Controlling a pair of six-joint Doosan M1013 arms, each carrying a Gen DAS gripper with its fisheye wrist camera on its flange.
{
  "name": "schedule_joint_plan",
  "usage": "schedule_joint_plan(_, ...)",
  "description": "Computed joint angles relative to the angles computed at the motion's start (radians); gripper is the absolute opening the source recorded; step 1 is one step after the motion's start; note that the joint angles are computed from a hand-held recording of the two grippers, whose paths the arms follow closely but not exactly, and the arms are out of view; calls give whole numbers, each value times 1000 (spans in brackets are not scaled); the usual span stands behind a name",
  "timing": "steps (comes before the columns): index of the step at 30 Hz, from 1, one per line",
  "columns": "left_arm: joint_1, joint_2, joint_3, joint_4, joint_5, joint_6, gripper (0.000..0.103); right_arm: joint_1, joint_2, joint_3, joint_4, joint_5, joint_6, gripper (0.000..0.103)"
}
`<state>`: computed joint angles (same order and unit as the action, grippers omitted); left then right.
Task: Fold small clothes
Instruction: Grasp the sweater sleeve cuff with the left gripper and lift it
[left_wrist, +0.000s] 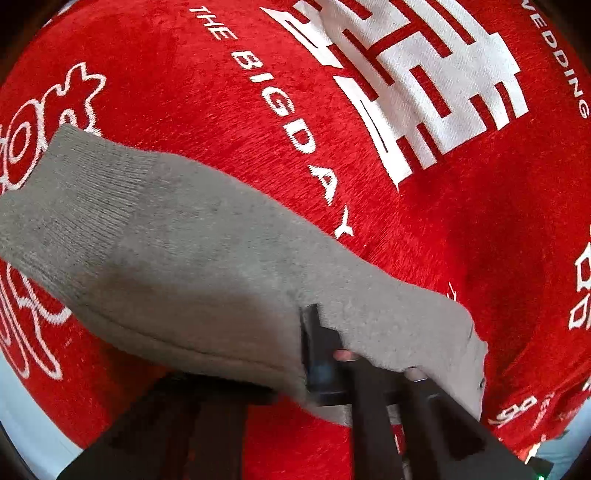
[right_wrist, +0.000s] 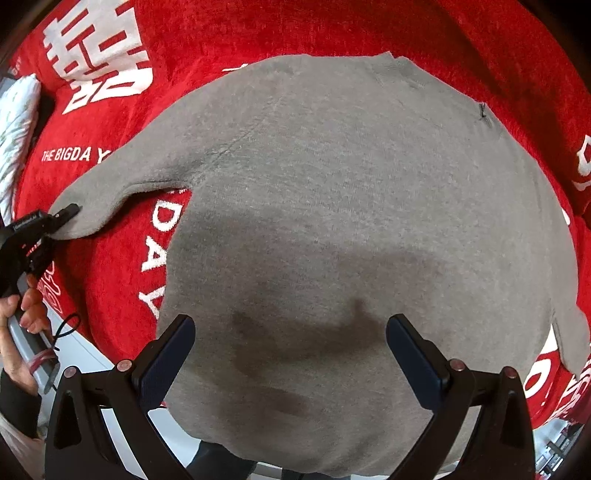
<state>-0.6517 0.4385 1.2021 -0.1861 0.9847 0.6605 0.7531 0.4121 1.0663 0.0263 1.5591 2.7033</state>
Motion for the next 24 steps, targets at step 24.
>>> schedule_joint_plan(24, -168, 287, -652, -198, 149, 504, 9, -52, -230, 243, -91, -94, 200, 103)
